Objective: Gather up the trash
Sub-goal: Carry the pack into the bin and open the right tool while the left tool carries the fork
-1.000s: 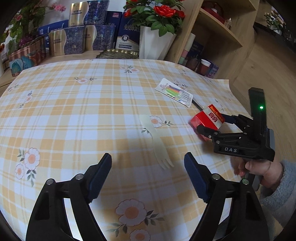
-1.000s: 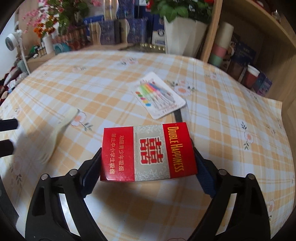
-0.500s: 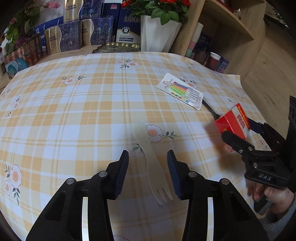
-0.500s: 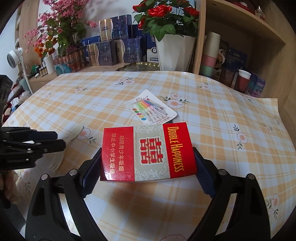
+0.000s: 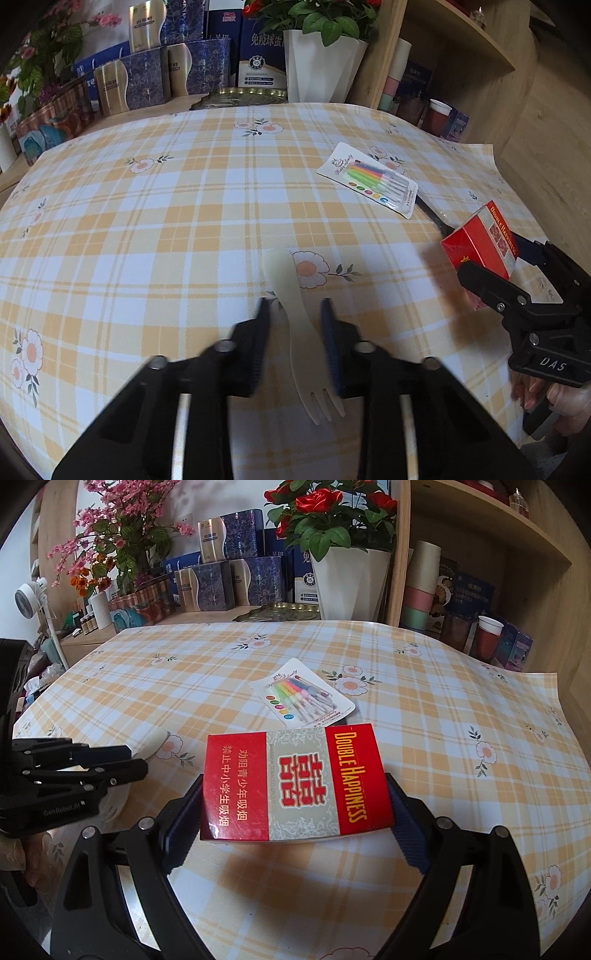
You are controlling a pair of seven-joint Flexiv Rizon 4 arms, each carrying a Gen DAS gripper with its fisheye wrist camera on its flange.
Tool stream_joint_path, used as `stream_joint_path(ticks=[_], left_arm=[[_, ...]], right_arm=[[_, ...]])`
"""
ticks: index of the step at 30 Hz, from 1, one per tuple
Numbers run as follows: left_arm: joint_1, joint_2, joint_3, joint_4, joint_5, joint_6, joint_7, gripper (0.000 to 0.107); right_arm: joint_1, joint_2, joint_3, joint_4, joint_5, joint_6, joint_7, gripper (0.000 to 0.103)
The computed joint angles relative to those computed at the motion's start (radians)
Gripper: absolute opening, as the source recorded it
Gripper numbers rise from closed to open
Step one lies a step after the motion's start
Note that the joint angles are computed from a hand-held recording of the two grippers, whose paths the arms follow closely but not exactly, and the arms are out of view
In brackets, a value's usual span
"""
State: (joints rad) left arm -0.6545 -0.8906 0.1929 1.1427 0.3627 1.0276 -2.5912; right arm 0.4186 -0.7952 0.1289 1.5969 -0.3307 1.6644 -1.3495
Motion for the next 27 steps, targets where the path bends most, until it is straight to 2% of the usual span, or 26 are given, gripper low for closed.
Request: stream_joint_path(ticks=[5,8,12,15,16,18,22,23,27], left_arm=[[0.017,0.017,-0.011,0.069,-0.017,0.117,-0.025,0.013],[-0.014,0.023,0.035,0.092,0.003,0.193,-0.055,0.013],[-0.044,0.021,0.074,0.091,0.012,0.225,-0.066,0.013],[-0.042,0.023,0.071,0.096,0.002,0.236,-0.051,0.013],[-0.039,0.032,0.064,0.101,-0.012,0.211,-0.038,0.013],[-0.031,0.061,0.045,0.139,-0.025,0.232,-0.034,0.013],[-0.077,0.137,0.078,0.222,0.004,0.292,-0.039,0.013],[-0.087,0.157,0.083,0.244,0.011,0.301,-0.04,0.013],[-0.14,0.254,0.113,0.381,0.036,0.37,-0.1,0.013]], right_arm=[[-0.004,-0.002,0.007,-0.002,0.001,0.0,-0.004,0.088],[-0.003,-0.002,0.007,0.0,0.002,0.003,-0.005,0.088],[-0.017,-0.005,0.029,-0.003,0.004,-0.001,-0.007,0.088],[-0.037,-0.011,0.057,-0.011,0.002,-0.015,-0.015,0.088],[-0.038,-0.011,0.059,-0.012,0.002,-0.016,-0.018,0.088],[-0.018,0.001,0.035,-0.005,0.002,-0.033,-0.013,0.088],[0.009,0.035,0.012,0.035,-0.017,-0.039,-0.04,0.088],[-0.001,0.048,0.031,0.048,-0.012,-0.038,-0.043,0.088],[-0.119,0.098,0.206,0.12,0.023,0.001,-0.08,0.088]])
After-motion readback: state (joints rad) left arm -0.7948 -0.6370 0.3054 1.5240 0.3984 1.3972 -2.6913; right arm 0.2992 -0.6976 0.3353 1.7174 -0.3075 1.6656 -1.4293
